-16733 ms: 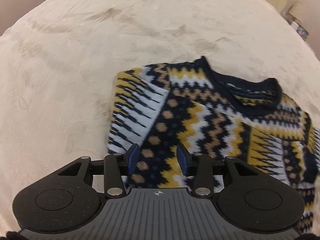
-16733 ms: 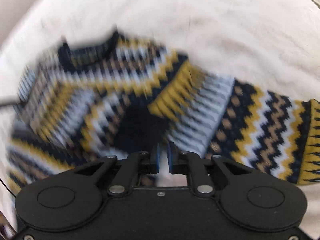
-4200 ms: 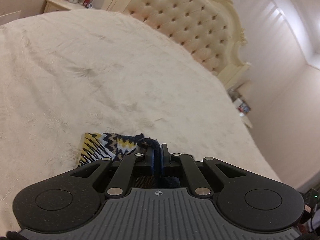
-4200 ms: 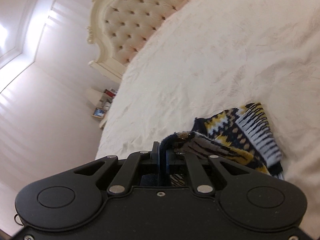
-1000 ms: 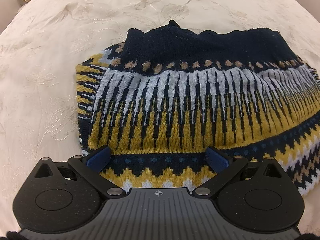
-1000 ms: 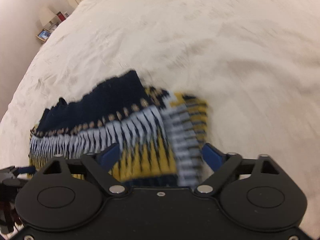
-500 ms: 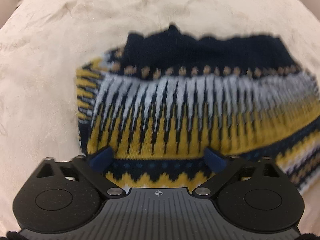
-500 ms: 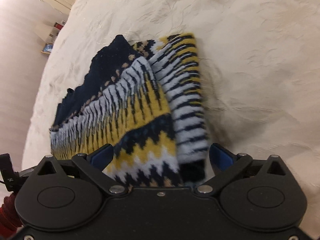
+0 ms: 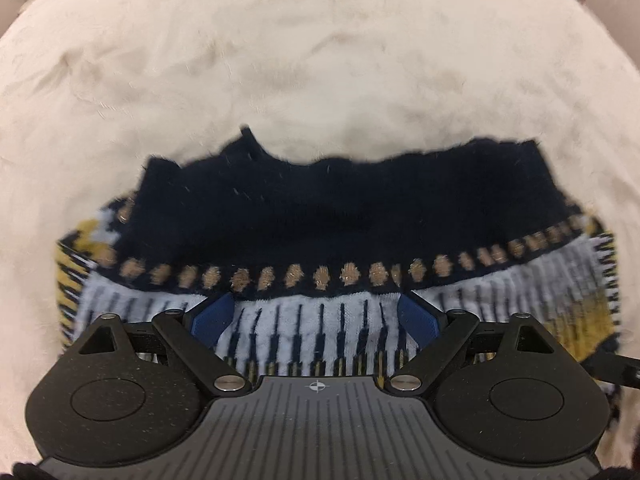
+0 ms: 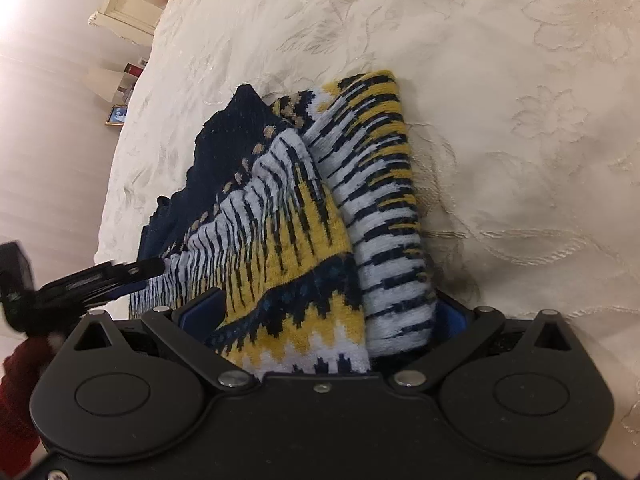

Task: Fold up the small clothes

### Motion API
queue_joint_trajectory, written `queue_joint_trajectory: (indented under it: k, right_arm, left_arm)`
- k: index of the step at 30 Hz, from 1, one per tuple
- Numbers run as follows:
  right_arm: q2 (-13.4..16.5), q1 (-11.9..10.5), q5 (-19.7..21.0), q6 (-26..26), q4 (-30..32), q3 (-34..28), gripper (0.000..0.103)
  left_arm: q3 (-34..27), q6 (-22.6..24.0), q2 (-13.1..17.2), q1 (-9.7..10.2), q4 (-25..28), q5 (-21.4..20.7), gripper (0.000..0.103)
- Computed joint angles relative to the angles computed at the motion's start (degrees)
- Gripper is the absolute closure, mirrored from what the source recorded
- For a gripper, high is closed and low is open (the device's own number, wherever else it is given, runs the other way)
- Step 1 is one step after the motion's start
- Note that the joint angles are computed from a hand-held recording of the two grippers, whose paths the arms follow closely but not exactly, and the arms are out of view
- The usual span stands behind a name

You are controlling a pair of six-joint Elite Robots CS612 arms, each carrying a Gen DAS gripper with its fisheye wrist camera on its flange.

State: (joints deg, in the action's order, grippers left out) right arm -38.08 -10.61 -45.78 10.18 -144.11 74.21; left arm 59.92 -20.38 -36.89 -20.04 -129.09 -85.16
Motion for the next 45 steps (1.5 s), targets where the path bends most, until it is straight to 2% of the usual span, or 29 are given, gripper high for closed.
queue_joint_trajectory:
  k: [9,14,15,16,17,21,26,29,32,36,40,42,43,44,45]
  right_arm:
    - [2.11,-0.66,5.59,-2.83,2.45,-2.82,0.000]
    - [3.36,-0.57,7.13,-1.67,1.74,-4.37,0.000]
    - [3.53,-0.57,7.33,-1.47,1.82,-4.62,0.000]
    - [3.66,-0.59,7.59,-1.27,1.81,-4.76,0.000]
    - [3.71,-0.63,7.83,-1.09,1.78,-4.78,0.000]
    - [3.75,-0.82,8.42,-2.05,2.43,-4.84,0.000]
    - [3.40,-0.50,7.02,-2.95,2.34,-4.60,0.000]
    - [3.37,-0.39,6.84,-3.90,3.15,-4.83,0.000]
    - [3.61,-0.43,7.35,-4.86,4.68,-5.48,0.000]
    - [4.45,-0.70,9.58,-4.69,6.46,-6.72,0.000]
    - [4.94,-0.75,10.27,-4.07,7.46,-7.66,0.000]
    - [4.55,-0.68,9.60,-4.98,8.04,-7.53,0.005]
    - [4.25,-0.56,8.73,-5.80,8.71,-7.54,0.018]
    - [3.89,-0.39,7.29,-6.65,9.56,-7.63,0.036]
    - [3.49,-0.15,5.33,-7.53,10.41,-7.76,0.043]
  left_arm:
    - [-2.97,-0.12,2.63,-0.03,2.86,1.44,0.000]
    - [-4.60,-1.29,3.38,-0.07,3.94,1.86,0.001]
    - [-4.90,-1.68,3.46,-0.19,3.80,2.23,0.007]
    - [-4.74,-2.44,3.13,-0.43,3.59,2.70,0.014]
    - [-2.98,-3.53,1.85,-0.61,2.74,2.88,0.016]
    - [3.80,-7.71,-2.34,-1.30,-2.71,1.99,0.016]
    - [10.40,-7.75,-5.63,-2.60,-3.40,1.51,0.016]
    - [13.13,-5.51,-6.34,-3.26,-5.32,2.63,0.015]
    - [13.12,-5.30,-5.78,-3.30,-5.40,2.42,0.010]
    - [9.60,-6.37,-3.36,-2.88,-3.16,1.35,0.002]
    - [6.49,-6.20,-1.77,-2.06,-1.84,0.17,0.003]
    - [6.42,-5.99,-2.21,-1.41,-1.94,-0.70,0.011]
    - [8.07,-6.20,-3.57,-1.38,-2.65,-1.04,0.014]
    - [8.68,-6.28,-4.12,-1.18,-3.04,-1.50,0.014]
    - [9.33,-6.53,-4.71,-0.99,-3.39,-1.76,0.014]
